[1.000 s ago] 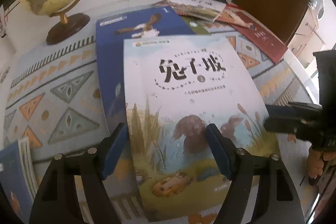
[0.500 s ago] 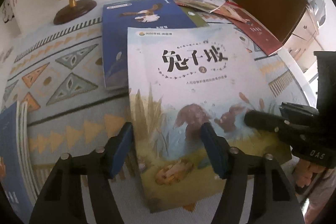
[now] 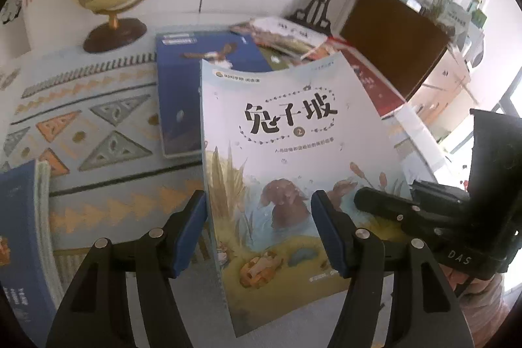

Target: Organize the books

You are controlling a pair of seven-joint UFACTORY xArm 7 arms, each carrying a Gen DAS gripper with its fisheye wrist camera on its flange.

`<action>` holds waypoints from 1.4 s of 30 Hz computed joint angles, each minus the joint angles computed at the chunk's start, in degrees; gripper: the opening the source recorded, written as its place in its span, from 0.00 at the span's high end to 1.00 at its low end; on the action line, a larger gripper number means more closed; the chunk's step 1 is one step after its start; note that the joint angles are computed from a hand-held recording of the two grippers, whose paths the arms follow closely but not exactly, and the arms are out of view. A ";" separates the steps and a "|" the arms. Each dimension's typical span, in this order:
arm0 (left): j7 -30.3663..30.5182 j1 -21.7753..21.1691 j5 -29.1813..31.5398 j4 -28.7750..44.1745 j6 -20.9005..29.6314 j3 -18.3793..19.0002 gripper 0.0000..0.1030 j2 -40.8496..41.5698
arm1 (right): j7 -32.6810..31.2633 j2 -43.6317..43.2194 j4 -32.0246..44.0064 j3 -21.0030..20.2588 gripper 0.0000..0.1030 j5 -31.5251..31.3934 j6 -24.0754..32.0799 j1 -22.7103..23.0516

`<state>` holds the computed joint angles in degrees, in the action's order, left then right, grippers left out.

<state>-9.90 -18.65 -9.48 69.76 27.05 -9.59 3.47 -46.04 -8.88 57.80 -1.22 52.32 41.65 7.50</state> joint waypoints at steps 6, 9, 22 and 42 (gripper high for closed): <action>0.03 1.19 0.32 -3.02 -0.82 1.15 0.39 -5.63 | 2.25 -0.77 2.18 0.76 0.88 0.54 1.72 1.51; 0.87 2.34 -0.53 -6.10 -1.03 2.43 0.40 -10.26 | 3.72 -0.20 3.97 1.94 0.88 1.65 2.26 3.00; 2.43 9.60 0.90 -20.13 1.57 8.46 0.39 -29.51 | 10.70 5.42 10.59 9.96 0.87 2.29 -2.63 12.68; 10.05 12.54 -7.77 -32.29 0.97 16.38 0.40 -32.67 | 17.96 17.65 15.67 16.04 0.87 -4.41 -6.85 16.15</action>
